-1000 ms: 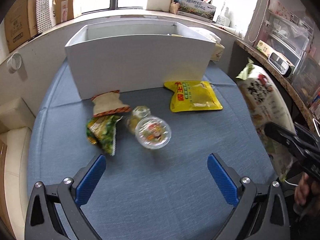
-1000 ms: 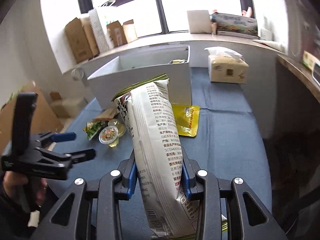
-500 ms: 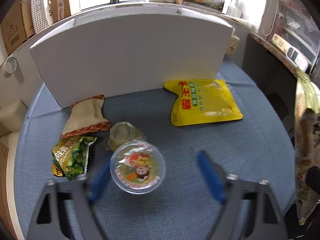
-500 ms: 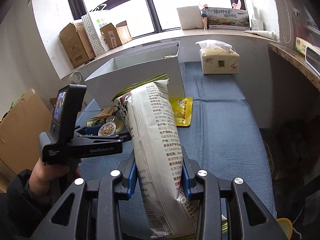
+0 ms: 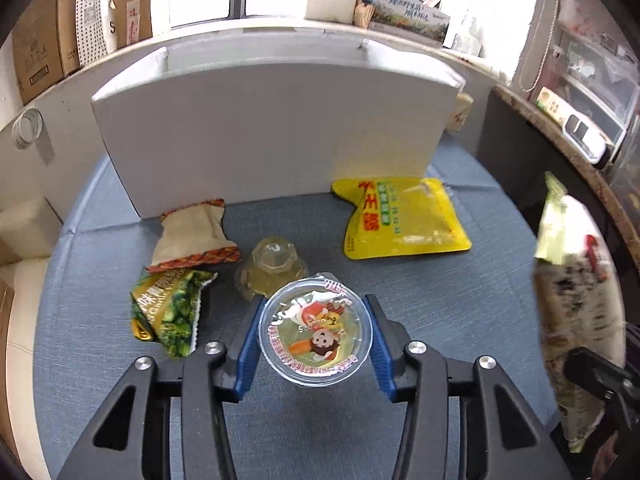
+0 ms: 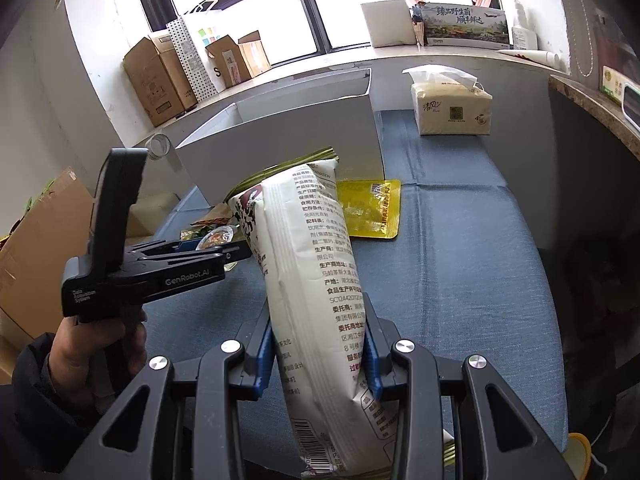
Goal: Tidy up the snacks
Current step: 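Carry the white bag toward the box with right tool while left grasps jelly cup, then drop the white bag and jelly cup into the box with both tools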
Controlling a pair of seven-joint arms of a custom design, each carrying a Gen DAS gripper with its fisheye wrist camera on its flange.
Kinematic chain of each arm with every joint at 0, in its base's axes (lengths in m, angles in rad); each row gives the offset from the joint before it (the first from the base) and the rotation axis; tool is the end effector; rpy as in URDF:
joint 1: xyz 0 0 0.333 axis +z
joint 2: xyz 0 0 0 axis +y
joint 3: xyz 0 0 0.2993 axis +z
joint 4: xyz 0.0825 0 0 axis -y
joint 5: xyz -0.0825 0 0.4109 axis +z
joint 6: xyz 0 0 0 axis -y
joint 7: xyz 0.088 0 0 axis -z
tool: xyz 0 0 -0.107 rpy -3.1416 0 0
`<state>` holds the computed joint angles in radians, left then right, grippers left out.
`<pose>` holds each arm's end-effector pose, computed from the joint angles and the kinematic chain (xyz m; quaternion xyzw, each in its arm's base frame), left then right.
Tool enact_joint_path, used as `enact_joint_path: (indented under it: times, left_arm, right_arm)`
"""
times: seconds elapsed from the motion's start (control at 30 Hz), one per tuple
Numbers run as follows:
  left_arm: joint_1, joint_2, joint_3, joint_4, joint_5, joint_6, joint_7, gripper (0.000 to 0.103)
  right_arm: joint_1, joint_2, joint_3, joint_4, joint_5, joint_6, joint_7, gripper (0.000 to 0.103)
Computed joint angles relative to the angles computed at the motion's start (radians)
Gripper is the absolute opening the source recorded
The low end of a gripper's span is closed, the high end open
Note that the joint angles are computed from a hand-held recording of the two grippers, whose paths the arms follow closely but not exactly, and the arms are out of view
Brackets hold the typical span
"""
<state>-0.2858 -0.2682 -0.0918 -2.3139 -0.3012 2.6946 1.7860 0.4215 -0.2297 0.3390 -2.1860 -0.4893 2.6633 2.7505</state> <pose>0.5026 -0.1911 0.4952 -0.5337 0.7789 -0.3009 0.1341 0.3906 0.4046 0.5291 -0.6382 0.6655 -0.1509 0.3565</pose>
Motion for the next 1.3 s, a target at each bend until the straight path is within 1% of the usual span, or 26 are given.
enact_joint_path:
  times: [0.07, 0.13, 0.17, 0.23, 0.3, 0.37, 0.4, 0.47, 0.53, 0.6, 0.63, 0.67, 0.7, 0.77, 0.83, 0.9, 1.0, 1.07, 1.1, 1.13, 1.17, 1.2, 1.23, 1.27, 1.3]
  left_arm:
    - [-0.009, -0.049, 0.011, -0.023, -0.012, 0.011, 0.027, 0.052]
    - [-0.024, -0.081, 0.039, -0.026, -0.034, 0.011, 0.072, 0.052]
    - [-0.024, -0.093, 0.041, -0.025, -0.032, 0.016, 0.075, 0.052]
    - [-0.034, -0.097, 0.053, -0.004, -0.041, 0.019, 0.087, 0.052]
    - [-0.029, -0.087, 0.051, 0.024, -0.029, 0.032, 0.089, 0.052]
    - [-0.011, -0.065, 0.047, 0.07, 0.003, 0.019, 0.08, 0.052]
    - [-0.013, -0.052, 0.056, 0.1, -0.004, 0.007, 0.094, 0.052]
    - [-0.017, -0.012, 0.072, 0.162, -0.042, 0.011, 0.137, 0.052]
    - [0.0, 0.045, 0.071, 0.243, -0.062, 0.001, 0.157, 0.052]
    - [0.025, 0.115, 0.059, 0.335, -0.075, -0.015, 0.175, 0.052]
    - [0.042, 0.151, 0.043, 0.377, -0.052, -0.01, 0.167, 0.052]
    - [0.058, 0.19, 0.03, 0.423, -0.033, -0.014, 0.16, 0.052]
    - [0.072, 0.24, 0.018, 0.485, -0.021, -0.04, 0.151, 0.052]
    - [0.099, 0.326, -0.002, 0.592, 0.039, -0.09, 0.097, 0.052]
    - [0.109, 0.391, -0.014, 0.659, 0.165, -0.091, 0.002, 0.052]
    - [0.119, 0.445, -0.027, 0.715, 0.245, -0.103, -0.041, 0.052]
    - [0.149, 0.501, -0.057, 0.777, 0.267, -0.145, -0.069, 0.052]
    - [0.168, 0.525, -0.075, 0.799, 0.278, -0.151, -0.088, 0.052]
    - [0.176, 0.525, -0.083, 0.791, 0.278, -0.142, -0.091, 0.055]
    - [0.18, 0.527, -0.086, 0.786, 0.29, -0.132, -0.097, 0.071]
    - [0.18, 0.531, -0.084, 0.789, 0.31, -0.133, -0.116, 0.085]
    - [0.191, 0.534, -0.094, 0.792, 0.293, -0.142, -0.109, 0.102]
    - [0.211, 0.531, -0.112, 0.785, 0.252, -0.137, -0.073, 0.103]
    - [0.219, 0.532, -0.117, 0.784, 0.236, -0.137, -0.06, 0.103]
    - [0.217, 0.532, -0.113, 0.783, 0.245, -0.138, -0.071, 0.103]
  right_arm:
    - [-0.001, 0.006, -0.001, 0.008, -0.004, 0.005, -0.002, 0.039]
    - [-0.005, 0.015, -0.002, 0.021, -0.013, 0.008, 0.002, 0.039]
    - [-0.006, 0.022, -0.006, 0.03, -0.015, 0.018, 0.002, 0.039]
    - [-0.004, 0.043, -0.023, 0.054, 0.004, 0.047, -0.02, 0.039]
    - [-0.007, 0.07, -0.034, 0.097, -0.002, 0.058, -0.044, 0.039]
    - [-0.012, 0.103, -0.042, 0.159, -0.036, 0.046, -0.051, 0.039]
    - [-0.012, 0.121, -0.049, 0.191, -0.054, 0.046, -0.053, 0.039]
    - [-0.007, 0.165, -0.072, 0.26, -0.078, 0.056, -0.058, 0.039]
    - [0.005, 0.22, -0.104, 0.339, -0.061, 0.057, -0.088, 0.039]
    - [0.02, 0.286, -0.136, 0.431, -0.035, 0.048, -0.141, 0.039]
    - [0.027, 0.323, -0.152, 0.481, -0.03, 0.042, -0.16, 0.039]
    - [0.035, 0.363, -0.164, 0.536, -0.011, 0.022, -0.189, 0.039]
    - [0.042, 0.408, -0.174, 0.602, 0.014, -0.013, -0.222, 0.039]
    - [0.063, 0.509, -0.198, 0.752, 0.036, -0.104, -0.28, 0.039]
    - [0.082, 0.612, -0.22, 0.907, 0.065, -0.195, -0.335, 0.039]
    - [0.091, 0.7, -0.239, 1.036, 0.109, -0.258, -0.376, 0.039]
    - [0.11, 0.813, -0.278, 1.207, 0.15, -0.348, -0.416, 0.039]
    - [0.129, 0.871, -0.308, 1.293, 0.159, -0.399, -0.448, 0.04]
    - [0.138, 0.898, -0.324, 1.334, 0.165, -0.427, -0.457, 0.041]
    - [0.142, 0.926, -0.336, 1.378, 0.18, -0.457, -0.467, 0.041]
    - [0.146, 0.936, -0.349, 1.391, 0.194, -0.466, -0.462, 0.052]
    - [0.148, 0.926, -0.362, 1.369, 0.209, -0.448, -0.458, 0.081]
    - [0.155, 0.895, -0.377, 1.313, 0.208, -0.403, -0.439, 0.094]
    - [0.168, 0.849, -0.399, 1.227, 0.187, -0.327, -0.411, 0.103]
    - [0.178, 0.821, -0.413, 1.176, 0.163, -0.275, -0.392, 0.103]
